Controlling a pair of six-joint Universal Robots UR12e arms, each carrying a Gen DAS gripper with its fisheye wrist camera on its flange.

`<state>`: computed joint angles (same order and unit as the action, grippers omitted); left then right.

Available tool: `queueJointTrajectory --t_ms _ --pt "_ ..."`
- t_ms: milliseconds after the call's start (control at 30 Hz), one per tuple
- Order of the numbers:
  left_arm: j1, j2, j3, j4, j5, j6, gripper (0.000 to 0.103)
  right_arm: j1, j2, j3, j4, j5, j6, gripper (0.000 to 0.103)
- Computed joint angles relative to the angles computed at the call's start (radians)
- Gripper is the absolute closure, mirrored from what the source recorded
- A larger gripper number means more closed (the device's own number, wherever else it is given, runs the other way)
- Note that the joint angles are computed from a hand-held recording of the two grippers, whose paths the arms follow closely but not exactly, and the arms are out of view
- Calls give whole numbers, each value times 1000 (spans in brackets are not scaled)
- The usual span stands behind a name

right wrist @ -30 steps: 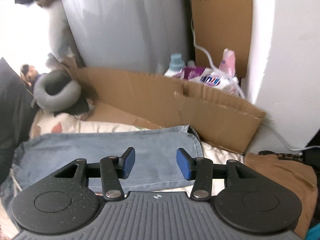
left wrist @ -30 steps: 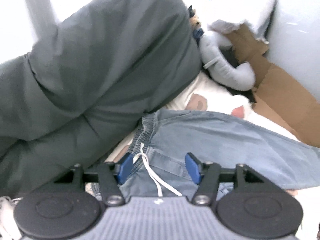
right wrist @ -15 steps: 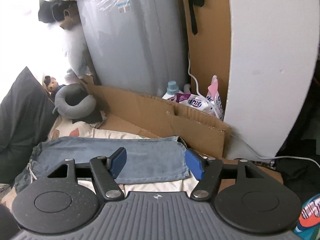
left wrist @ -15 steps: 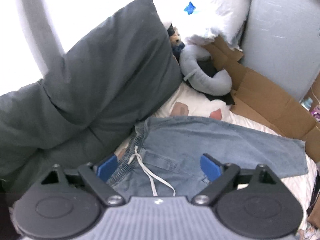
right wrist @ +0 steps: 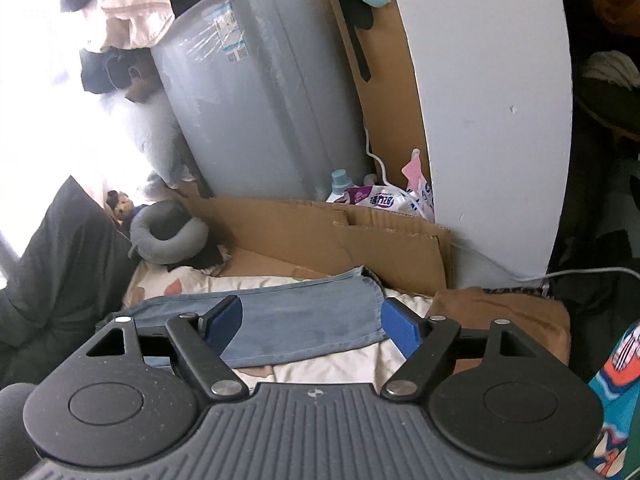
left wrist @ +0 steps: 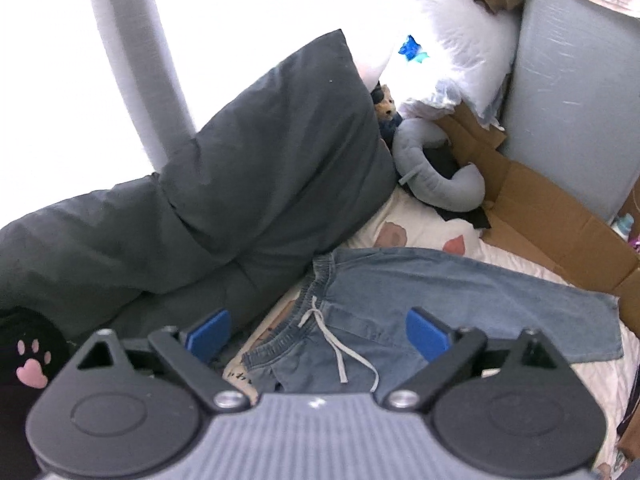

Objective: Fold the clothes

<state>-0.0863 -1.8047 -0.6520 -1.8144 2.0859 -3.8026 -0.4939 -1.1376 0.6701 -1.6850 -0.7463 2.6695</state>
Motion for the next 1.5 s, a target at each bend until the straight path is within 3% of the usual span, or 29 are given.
queueJointTrajectory --t_ms 133,233,333,467,567,667,800,967,1167,1367,1500 --pt "7 35 -89 43 -32 -17 4 -8 -54 97 -46 -8 -9 21" --pt "5 73 -181 103 -49 -27 4 -14 -89 168 -81 -9 34 21" --pt "3 104 -259 134 -87 -13 4 -24 -116 230 -100 38 46 21" --pt "2 133 -346 175 -118 0 4 -33 -151 302 -161 39 78 21" --pt "9 155 -417 227 -150 -12 4 -36 -174 347 -188 10 99 21" --pt "8 165 -477 269 -138 -19 4 -41 -201 399 -191 -8 92 21" --pt "-6 167 -538 291 -71 -62 6 -42 -232 463 -153 -52 18 21" --pt "24 189 -649 377 -161 -20 6 -38 -252 522 -75 -137 -101 21" --pt "52 197 -733 382 -263 21 10 -25 -248 567 14 -227 -108 22" --pt "56 185 -724 272 -293 -4 12 -5 -237 560 83 -344 -72 26" --pt "54 184 -743 301 -282 -5 12 -3 -246 575 116 -370 -70 26"
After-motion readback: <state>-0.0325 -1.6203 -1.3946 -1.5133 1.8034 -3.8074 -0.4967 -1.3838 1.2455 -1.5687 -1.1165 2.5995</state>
